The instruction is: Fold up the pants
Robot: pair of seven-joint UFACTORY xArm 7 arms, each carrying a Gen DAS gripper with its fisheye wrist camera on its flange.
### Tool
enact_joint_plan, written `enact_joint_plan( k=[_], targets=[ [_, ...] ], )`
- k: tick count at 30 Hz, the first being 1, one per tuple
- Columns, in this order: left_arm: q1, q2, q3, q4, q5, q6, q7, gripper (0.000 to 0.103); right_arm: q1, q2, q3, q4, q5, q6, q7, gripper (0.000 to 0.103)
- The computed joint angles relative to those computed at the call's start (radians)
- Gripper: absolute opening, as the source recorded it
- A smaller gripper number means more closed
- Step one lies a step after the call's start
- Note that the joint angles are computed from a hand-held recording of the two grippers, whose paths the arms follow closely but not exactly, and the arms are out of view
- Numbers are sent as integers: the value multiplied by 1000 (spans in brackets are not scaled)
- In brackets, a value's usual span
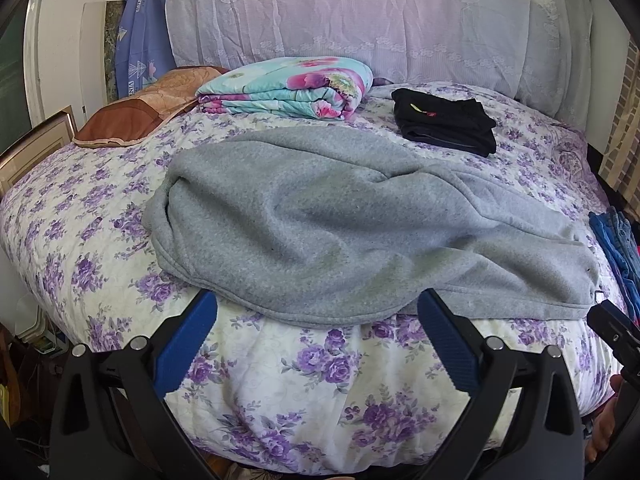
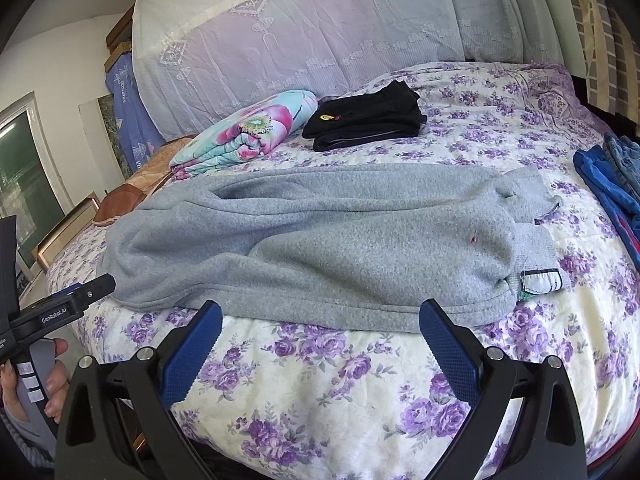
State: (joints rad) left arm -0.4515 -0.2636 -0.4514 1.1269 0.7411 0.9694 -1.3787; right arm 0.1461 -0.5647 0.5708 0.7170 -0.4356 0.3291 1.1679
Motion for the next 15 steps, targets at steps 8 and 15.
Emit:
enact_joint_plan(
  k=[8,15],
  targets=[
    [-1,-3,3,-4,-4,-3,3,98,16,8,-13,7,8,14,-5,99],
    [-1,1,2,1,-3,-1,4,98,22,12,-17,10,8,18,-3,99]
  ],
)
